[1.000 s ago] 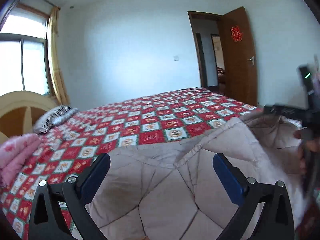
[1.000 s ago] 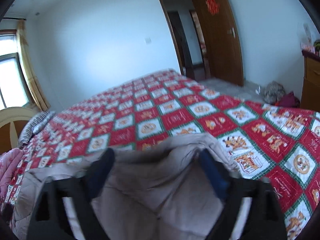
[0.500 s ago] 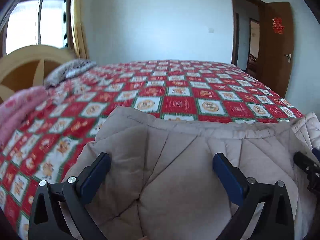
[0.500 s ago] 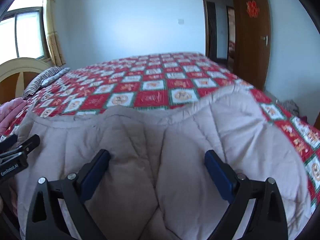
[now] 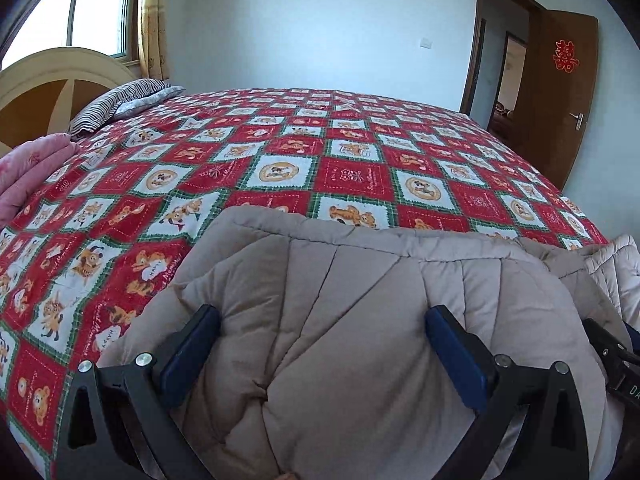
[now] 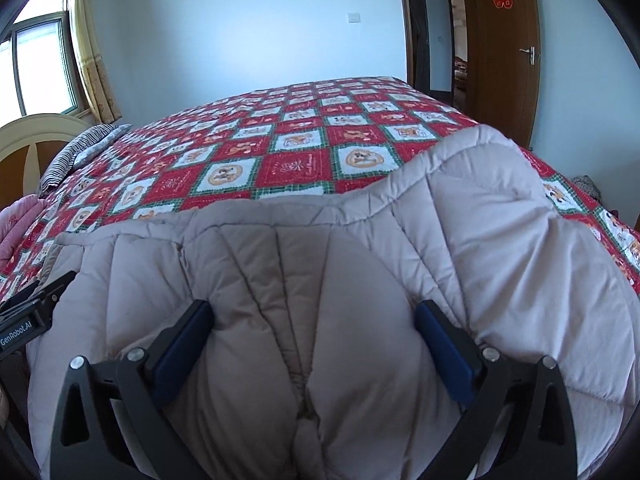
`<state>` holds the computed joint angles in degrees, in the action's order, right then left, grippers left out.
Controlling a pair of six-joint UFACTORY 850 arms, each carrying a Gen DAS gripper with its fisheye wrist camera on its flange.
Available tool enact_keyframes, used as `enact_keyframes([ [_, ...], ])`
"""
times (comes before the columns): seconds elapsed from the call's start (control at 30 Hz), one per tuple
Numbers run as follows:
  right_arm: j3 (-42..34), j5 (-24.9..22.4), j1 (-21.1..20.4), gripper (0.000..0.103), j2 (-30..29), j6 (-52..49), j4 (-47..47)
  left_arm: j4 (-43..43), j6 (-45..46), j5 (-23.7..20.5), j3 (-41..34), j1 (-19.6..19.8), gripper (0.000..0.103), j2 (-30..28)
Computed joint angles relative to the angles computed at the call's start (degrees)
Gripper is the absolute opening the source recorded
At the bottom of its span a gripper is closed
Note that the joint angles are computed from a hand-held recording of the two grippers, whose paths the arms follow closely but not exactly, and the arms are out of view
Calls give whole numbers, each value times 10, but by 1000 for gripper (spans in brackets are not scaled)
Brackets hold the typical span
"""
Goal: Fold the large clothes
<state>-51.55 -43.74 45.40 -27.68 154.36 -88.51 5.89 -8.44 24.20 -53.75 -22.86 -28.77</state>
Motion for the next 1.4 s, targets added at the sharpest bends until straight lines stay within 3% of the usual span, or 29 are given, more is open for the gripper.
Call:
enact_keyframes([
  [0.13, -7, 8, -4, 103, -5, -17, 15, 36, -34, -21, -15, 3, 102, -12],
  [0.7, -60, 11, -15, 103, -40, -176, 143, 25, -24, -34, -25, 0, 102, -23],
  [1.0, -68, 7, -15, 103, -46, -194, 158, 23, -20, -43, -28, 0, 102, -22],
  [1.1, -70, 6, -15, 103, -48, -202, 163, 41, -29, -58, -12, 5, 102, 3],
  [1.27, -74, 1, -14, 103, -45, -223, 177, 5, 59, 24, 102, 12, 102, 110],
  [1.33, -71, -5, -8, 103, -33, -234, 195, -68, 146, 51, 127, 8, 102, 126],
  [1.4, -67, -35, 15, 103, -18, -202, 189, -88, 173, 60, 131, 10, 102, 120],
])
